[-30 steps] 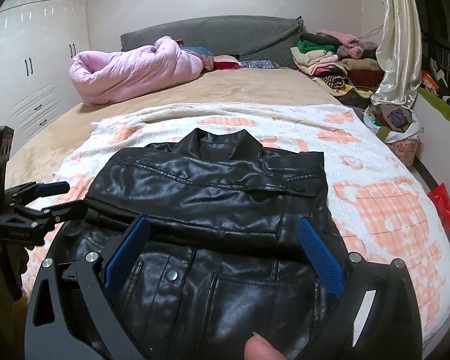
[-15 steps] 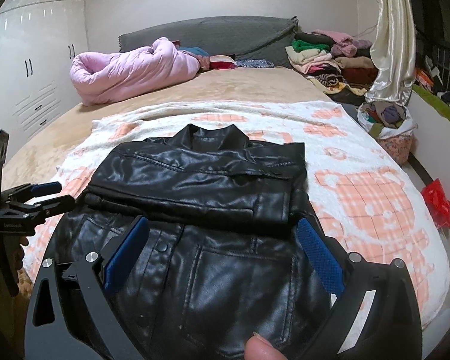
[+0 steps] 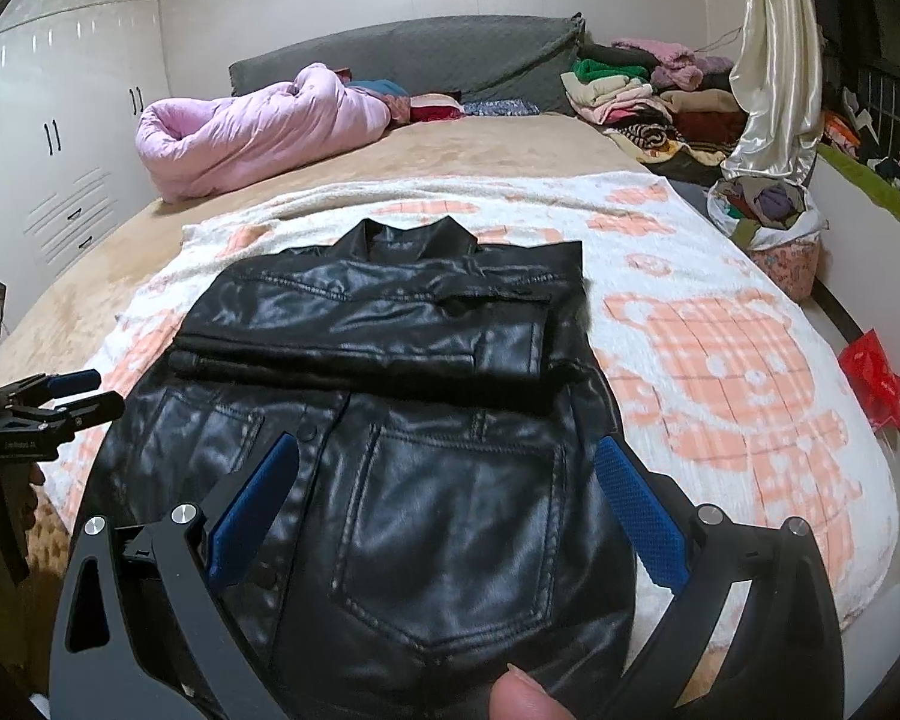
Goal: Fold large clothes
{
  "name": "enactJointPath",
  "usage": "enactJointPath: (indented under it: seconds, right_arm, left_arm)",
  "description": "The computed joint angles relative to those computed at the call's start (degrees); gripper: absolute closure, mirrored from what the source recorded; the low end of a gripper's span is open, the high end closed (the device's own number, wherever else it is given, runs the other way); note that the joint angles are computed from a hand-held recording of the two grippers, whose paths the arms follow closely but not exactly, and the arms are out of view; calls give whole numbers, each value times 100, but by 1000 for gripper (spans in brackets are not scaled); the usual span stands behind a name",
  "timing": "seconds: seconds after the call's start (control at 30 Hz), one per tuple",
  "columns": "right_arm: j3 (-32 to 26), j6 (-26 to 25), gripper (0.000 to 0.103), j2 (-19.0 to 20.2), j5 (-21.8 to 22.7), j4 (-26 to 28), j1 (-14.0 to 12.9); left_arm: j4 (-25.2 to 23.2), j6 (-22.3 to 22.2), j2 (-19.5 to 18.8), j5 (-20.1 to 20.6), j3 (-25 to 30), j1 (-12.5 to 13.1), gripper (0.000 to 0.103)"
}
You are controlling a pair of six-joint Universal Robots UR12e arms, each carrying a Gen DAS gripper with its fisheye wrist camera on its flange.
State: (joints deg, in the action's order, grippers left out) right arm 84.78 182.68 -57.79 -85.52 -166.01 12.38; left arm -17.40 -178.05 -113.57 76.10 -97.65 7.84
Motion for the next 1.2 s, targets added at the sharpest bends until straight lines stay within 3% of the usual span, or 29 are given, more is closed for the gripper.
enactJointPath:
  seconds: [0.53, 0.8, 0.97, 1.03, 1.2]
  right_arm:
    - [488, 163, 4, -197, 29, 171, -211]
    - [674, 172, 4, -274, 76, 185, -286]
    - [848, 152, 4, -376, 246, 108, -339]
    - [889, 121, 4, -405, 288, 107, -349]
    - [987, -14, 5, -486, 693, 335, -428]
  left_arm:
    - [-327, -161, 239, 375, -442, 113, 10]
    - [-166, -354, 385, 123, -728, 279, 10]
    - [-245, -535, 461, -163, -883, 418, 42]
    - [-337, -557, 482, -224, -917, 450, 50]
    - [-586, -505, 552, -266, -1040, 507, 51]
